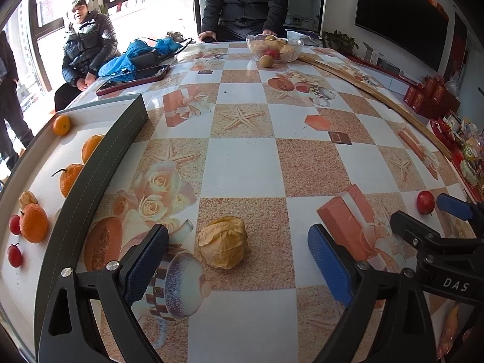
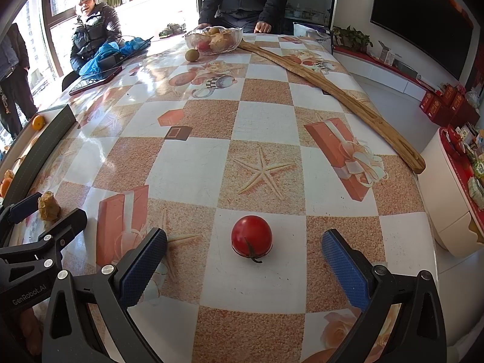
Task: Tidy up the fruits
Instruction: 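Open both grippers, setting the tomato and tan fruit back on the table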
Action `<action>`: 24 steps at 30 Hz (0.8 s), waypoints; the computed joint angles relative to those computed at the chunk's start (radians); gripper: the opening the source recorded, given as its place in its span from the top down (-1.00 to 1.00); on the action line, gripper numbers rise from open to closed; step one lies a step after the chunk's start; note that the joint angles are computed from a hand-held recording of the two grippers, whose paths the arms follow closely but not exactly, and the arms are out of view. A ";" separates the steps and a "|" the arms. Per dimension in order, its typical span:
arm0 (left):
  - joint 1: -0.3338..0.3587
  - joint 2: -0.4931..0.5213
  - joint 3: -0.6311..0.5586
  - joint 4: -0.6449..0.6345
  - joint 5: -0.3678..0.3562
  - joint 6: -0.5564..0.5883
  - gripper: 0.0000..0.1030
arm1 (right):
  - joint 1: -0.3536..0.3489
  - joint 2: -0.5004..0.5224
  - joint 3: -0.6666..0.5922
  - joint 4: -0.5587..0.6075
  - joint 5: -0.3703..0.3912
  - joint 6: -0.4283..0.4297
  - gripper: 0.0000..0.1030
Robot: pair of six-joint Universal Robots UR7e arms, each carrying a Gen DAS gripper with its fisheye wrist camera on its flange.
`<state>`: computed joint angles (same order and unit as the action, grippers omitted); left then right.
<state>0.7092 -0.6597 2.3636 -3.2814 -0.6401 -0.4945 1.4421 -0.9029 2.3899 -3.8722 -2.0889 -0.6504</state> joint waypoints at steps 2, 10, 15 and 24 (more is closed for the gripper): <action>-0.002 0.001 0.000 0.001 0.001 -0.003 -0.84 | 0.000 0.000 0.000 0.000 0.000 0.000 -1.00; 0.006 -0.006 -0.010 0.033 -0.022 0.006 -1.00 | 0.000 0.000 0.000 0.000 0.000 0.000 -1.00; 0.005 -0.008 -0.010 0.037 -0.022 0.005 -1.00 | 0.000 -0.001 0.001 0.000 0.000 0.000 -1.00; 0.004 -0.008 -0.010 0.039 -0.022 0.003 -1.00 | -0.002 -0.001 0.002 -0.001 0.002 -0.001 -1.00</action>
<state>0.7133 -0.6679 2.3533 -3.2427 -0.6625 -0.4919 1.4403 -0.9043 2.3917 -3.8732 -2.0868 -0.6510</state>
